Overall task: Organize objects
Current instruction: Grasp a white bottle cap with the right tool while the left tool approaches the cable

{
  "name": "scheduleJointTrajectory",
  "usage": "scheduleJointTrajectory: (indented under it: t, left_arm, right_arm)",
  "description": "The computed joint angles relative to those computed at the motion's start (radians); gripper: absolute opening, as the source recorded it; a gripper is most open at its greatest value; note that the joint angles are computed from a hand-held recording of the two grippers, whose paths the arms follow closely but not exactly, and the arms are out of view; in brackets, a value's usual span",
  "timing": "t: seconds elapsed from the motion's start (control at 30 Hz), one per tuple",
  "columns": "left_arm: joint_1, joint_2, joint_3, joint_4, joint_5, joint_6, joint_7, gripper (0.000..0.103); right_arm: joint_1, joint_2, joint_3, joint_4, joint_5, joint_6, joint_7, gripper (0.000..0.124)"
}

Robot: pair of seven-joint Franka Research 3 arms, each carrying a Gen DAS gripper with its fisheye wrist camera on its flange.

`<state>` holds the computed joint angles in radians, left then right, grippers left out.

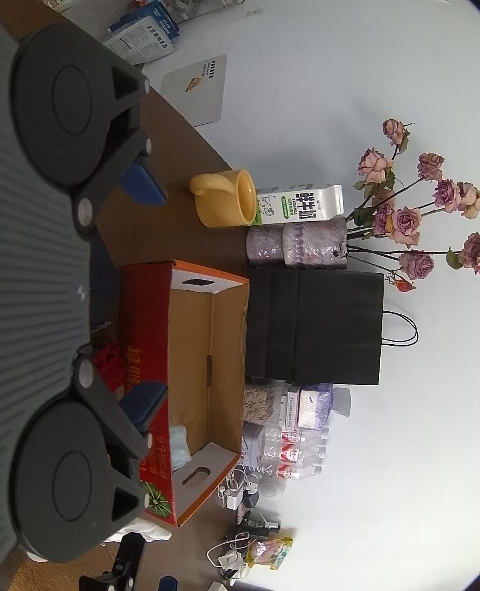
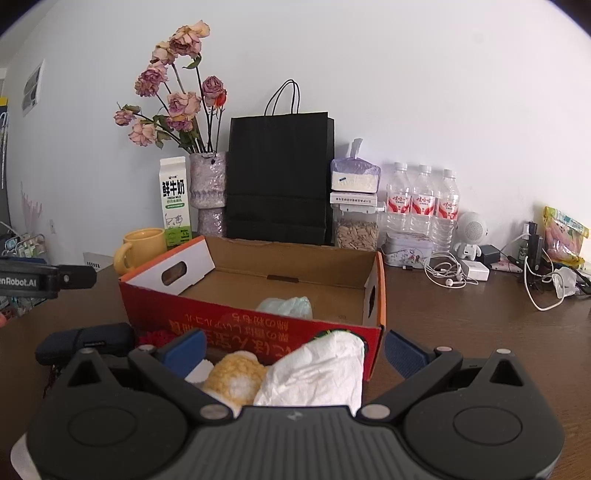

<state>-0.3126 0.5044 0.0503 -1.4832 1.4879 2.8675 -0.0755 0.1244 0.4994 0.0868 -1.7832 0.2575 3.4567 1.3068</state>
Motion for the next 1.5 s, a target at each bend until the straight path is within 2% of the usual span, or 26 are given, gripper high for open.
scheduleJointTrajectory:
  t: [0.23, 0.47, 0.6, 0.7, 0.8, 0.83, 0.87, 0.97, 1.03, 1.07, 1.3, 1.5]
  left_arm:
    - [0.016, -0.072, -0.013, -0.119, 0.037, -0.005, -0.046, 0.103]
    - [0.056, -0.137, -0.057, -0.224, 0.101, -0.019, -0.102, 0.103]
    - [0.079, -0.163, -0.079, -0.274, 0.093, -0.025, -0.101, 0.103]
    - [0.091, -0.179, -0.089, -0.304, 0.095, -0.028, -0.111, 0.103]
    - [0.101, -0.192, -0.098, -0.324, 0.105, -0.027, -0.124, 0.103]
    - [0.105, -0.195, -0.1, -0.329, 0.106, -0.027, -0.124, 0.103]
    - [0.108, -0.198, -0.103, -0.333, 0.106, -0.028, -0.124, 0.103]
    - [0.114, -0.203, -0.109, -0.341, 0.102, -0.032, -0.116, 0.103]
    - [0.117, -0.201, -0.112, -0.341, 0.09, -0.032, -0.104, 0.103]
    - [0.118, -0.2, -0.113, -0.341, 0.08, -0.032, -0.094, 0.103]
    - [0.12, -0.175, -0.11, -0.325, 0.041, 0.013, -0.036, 0.103]
    - [0.116, -0.121, -0.105, -0.279, -0.092, 0.092, 0.15, 0.103]
  right_arm:
    - [-0.038, -0.072, 0.025, -0.14, -0.029, 0.01, 0.012, 0.103]
    - [-0.044, -0.126, 0.029, -0.252, -0.06, -0.019, 0.011, 0.1]
    - [-0.098, -0.134, 0.08, -0.287, -0.097, -0.03, 0.038, 0.077]
    - [-0.141, -0.128, 0.119, -0.294, -0.131, -0.037, 0.065, 0.066]
    - [-0.164, -0.116, 0.139, -0.285, -0.153, -0.049, 0.082, 0.05]
    - [-0.154, -0.113, 0.13, -0.28, -0.15, -0.057, 0.081, 0.042]
    - [-0.143, -0.112, 0.12, -0.276, -0.147, -0.067, 0.077, 0.039]
    - [-0.165, -0.11, 0.144, -0.281, -0.153, -0.057, 0.078, 0.039]
    - [-0.22, -0.11, 0.194, -0.293, -0.184, -0.032, 0.098, 0.039]
    - [-0.223, -0.113, 0.195, -0.298, -0.192, -0.021, 0.106, 0.039]
    - [-0.185, -0.128, 0.138, -0.315, -0.225, 0.038, 0.162, 0.039]
    - [-0.156, -0.124, 0.099, -0.304, -0.246, 0.06, 0.185, 0.039]
